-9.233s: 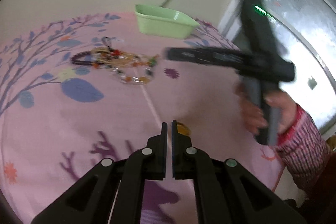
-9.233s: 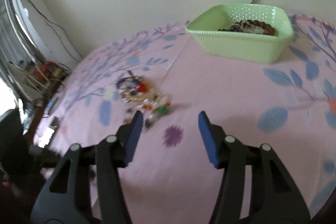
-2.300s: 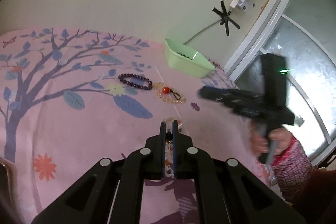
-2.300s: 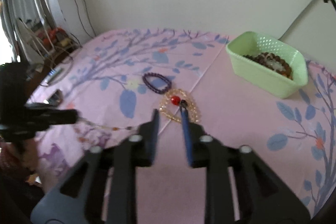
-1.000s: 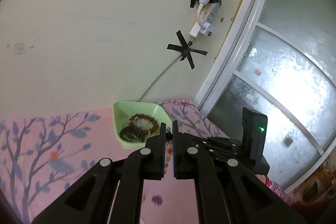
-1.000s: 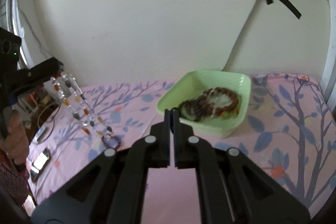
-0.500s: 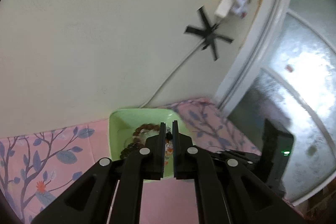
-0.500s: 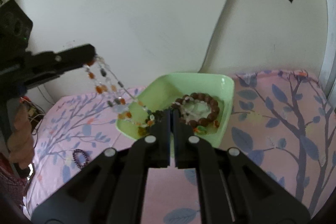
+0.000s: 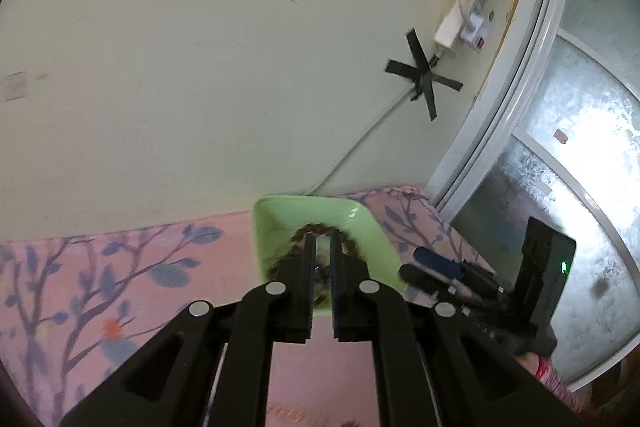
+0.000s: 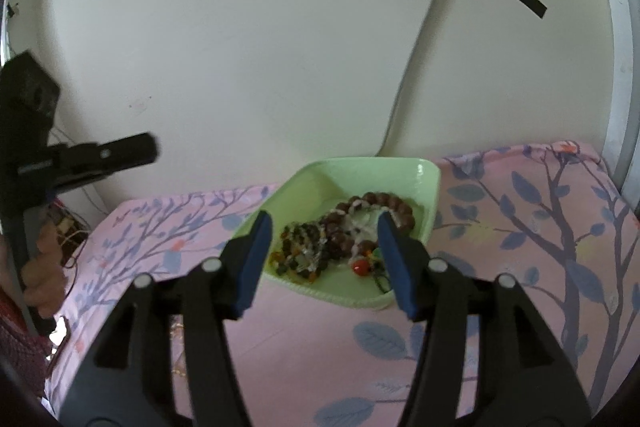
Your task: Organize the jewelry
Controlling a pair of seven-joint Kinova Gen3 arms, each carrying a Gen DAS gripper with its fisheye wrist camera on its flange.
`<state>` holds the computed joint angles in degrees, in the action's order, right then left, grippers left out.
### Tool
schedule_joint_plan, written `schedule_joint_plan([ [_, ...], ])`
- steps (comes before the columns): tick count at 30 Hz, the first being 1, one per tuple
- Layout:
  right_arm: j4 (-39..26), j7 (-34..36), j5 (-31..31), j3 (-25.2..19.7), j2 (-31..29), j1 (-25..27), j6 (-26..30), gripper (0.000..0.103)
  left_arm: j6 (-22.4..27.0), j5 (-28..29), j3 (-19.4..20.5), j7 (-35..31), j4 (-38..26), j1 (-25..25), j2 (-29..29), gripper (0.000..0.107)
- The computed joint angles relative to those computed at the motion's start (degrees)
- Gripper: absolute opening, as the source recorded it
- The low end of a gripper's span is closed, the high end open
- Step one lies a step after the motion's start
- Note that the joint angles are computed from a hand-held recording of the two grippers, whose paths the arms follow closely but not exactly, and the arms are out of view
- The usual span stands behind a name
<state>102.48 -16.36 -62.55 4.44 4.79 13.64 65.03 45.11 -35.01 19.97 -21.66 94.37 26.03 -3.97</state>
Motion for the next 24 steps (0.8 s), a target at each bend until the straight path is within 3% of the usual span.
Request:
schedule_joint_plan([
  [5, -0.6, 0.4, 2.4, -0.4, -0.4, -0.7, 6.1, 0.053, 5.8, 0.5, 3.4, 5.8, 7.8, -2.1, -8.6, 0.011],
  [8, -0.4, 0.5, 6.0, -1.2, -1.0, -2.2, 9.6, 0.053, 8.5, 3.0, 5.4, 7.3, 11.2, -3.9, -11.9, 0.025],
  [12, 2.9, 0.9, 13.2, -3.1, -4.7, -6.8, 7.9, 0.053, 9.3, 7.0, 7.4, 9.1, 16.2, -6.5, -14.4, 0.040],
  [17, 6.8, -1.8, 19.4, -4.1, -7.9, -12.4, 3.7, 0.053, 9.3, 8.6, 10.7, 9.9, 19.5, -10.1, -12.5, 0.044],
  [20, 8.7, -4.0, 22.0, -4.4, -9.4, -15.0, 0.6, 0.053, 7.4, 8.8, 10.5, 10.9, 20.7, -10.0, -11.5, 0.044],
  [24, 9.2, -5.8, 24.4, -4.1, -9.9, -17.6, -1.3, 0.056, 9.3, 4.1, 13.7, 15.0, 20.0, -9.3, -7.2, 0.045],
])
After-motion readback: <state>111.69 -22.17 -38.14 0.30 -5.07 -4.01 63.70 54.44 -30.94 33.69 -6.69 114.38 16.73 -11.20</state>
